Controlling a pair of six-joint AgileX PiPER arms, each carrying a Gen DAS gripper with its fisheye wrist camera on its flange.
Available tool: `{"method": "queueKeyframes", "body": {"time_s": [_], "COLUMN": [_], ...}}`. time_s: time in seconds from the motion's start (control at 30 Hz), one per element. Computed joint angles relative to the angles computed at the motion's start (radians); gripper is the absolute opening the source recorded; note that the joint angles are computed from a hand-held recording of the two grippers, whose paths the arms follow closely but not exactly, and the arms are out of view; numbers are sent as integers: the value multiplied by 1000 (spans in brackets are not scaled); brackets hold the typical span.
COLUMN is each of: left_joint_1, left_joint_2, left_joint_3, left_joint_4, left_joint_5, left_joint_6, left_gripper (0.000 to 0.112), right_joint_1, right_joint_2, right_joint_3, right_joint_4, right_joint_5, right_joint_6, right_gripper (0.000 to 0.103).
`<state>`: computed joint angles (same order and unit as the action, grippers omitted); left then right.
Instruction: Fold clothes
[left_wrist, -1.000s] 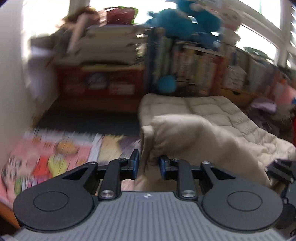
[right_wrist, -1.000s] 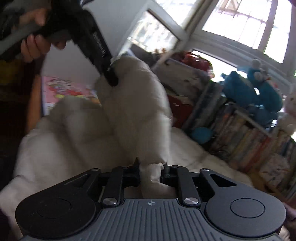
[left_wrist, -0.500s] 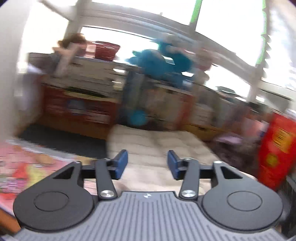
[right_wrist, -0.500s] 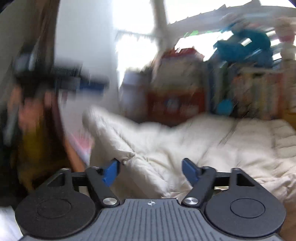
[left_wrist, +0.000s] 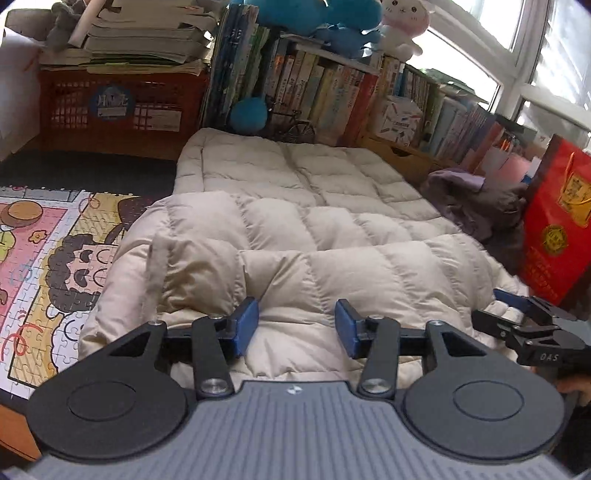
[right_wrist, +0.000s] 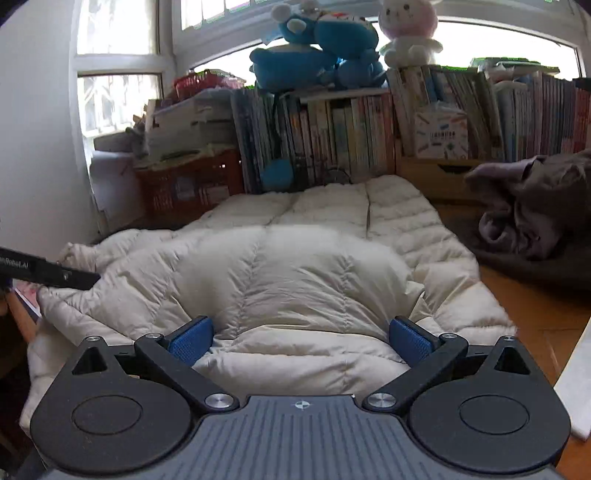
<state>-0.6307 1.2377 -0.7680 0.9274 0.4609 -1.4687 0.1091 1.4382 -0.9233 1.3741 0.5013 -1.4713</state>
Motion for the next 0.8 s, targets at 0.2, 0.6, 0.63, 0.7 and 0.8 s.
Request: {"method": "queueKeyframes", "body": {"time_s": [0.2, 0.6, 0.63, 0.7, 0.8], "left_joint_1": [-109, -202, -187, -132, -44], "left_joint_2": [99, -60, -43, 4, 69], "left_joint_3": [-28, -23, -21, -33, -57], "left_joint_4": [220, 402, 415, 379, 282], "left_joint_5": [154, 211, 174, 73, -84], "left_joint_6": [-150, -138, -135, -85, 49], "left_gripper": [55, 63, 65, 65, 65], "right_joint_1": [114, 31, 26, 41, 57], "right_joint_2": [-1, 41, 82, 144, 250], "right_joint_3": [21, -194, -234, -291, -412], "right_joint_4": [-50, 30, 11, -39, -145], "right_joint_5": [-177, 117, 172, 258, 394], "right_joint_6": [-10, -139, -161, -178, -166], "right_gripper": [103, 103, 103, 103, 103]}}
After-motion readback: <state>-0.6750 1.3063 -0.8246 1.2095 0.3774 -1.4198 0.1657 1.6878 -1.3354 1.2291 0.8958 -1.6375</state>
